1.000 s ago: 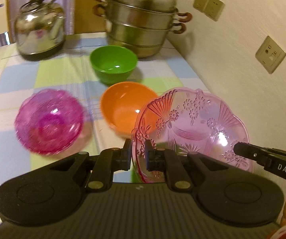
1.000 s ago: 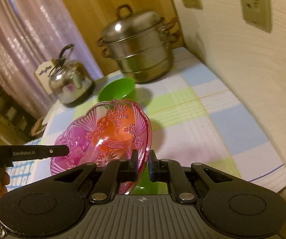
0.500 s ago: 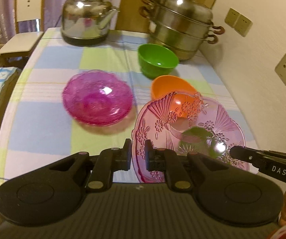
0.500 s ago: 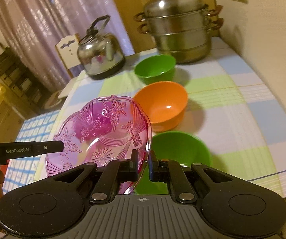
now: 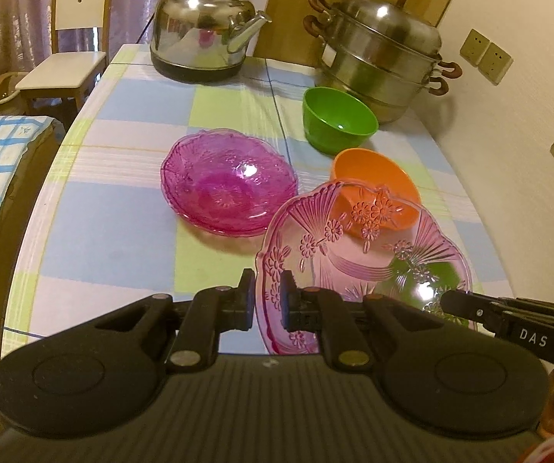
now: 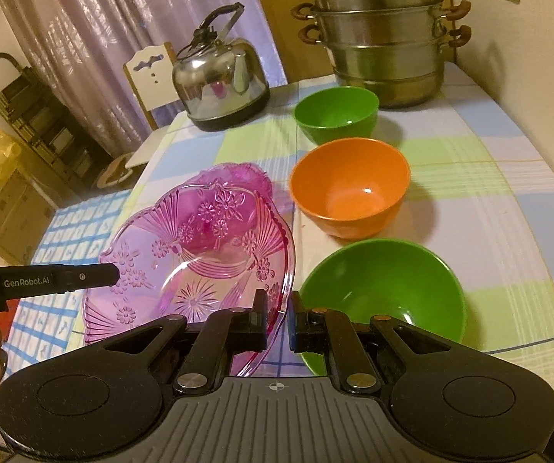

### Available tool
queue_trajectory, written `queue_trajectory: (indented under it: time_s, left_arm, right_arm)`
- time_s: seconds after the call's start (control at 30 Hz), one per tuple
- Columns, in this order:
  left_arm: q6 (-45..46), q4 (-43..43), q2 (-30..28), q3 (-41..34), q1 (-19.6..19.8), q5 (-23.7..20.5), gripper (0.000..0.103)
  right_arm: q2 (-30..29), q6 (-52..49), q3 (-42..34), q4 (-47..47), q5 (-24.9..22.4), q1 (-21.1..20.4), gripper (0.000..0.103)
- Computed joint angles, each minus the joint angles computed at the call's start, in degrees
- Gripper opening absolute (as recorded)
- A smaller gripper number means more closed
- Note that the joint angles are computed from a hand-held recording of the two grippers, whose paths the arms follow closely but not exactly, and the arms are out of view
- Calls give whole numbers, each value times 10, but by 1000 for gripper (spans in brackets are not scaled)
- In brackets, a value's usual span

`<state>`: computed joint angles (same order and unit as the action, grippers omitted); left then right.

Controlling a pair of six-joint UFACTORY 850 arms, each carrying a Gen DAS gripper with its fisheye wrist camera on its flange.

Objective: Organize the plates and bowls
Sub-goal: 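Carry the small pink plate with both grippers toward the plate stack, then lower the small pink plate onto the pink stack and open both grippers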

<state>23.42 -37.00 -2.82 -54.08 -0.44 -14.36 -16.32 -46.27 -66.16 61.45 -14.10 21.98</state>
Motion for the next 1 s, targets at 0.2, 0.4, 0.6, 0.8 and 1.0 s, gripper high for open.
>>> queue_trajectory:
  time_s: [0.2, 0.4, 0.6, 0.8, 1.0]
  left_arm:
    - [2, 2, -9, -6, 7, -3, 11]
    - [10, 17, -32, -24, 16, -3, 11]
    - [27, 15, -64, -52, 35, -7, 11]
    - [17, 42, -102, -94, 53, -11, 11]
    - [21, 52, -151, -150, 66, -24, 11]
  right_arm:
    - [-11, 6, -10, -7, -3, 2, 10]
    - [-34, 16, -33, -23, -2, 8, 10]
    - [-73, 43, -76, -50, -5, 17, 10]
    - [-121, 81, -137, -90, -14, 25, 10]
    - [-175, 127, -208, -129, -32, 26, 10]
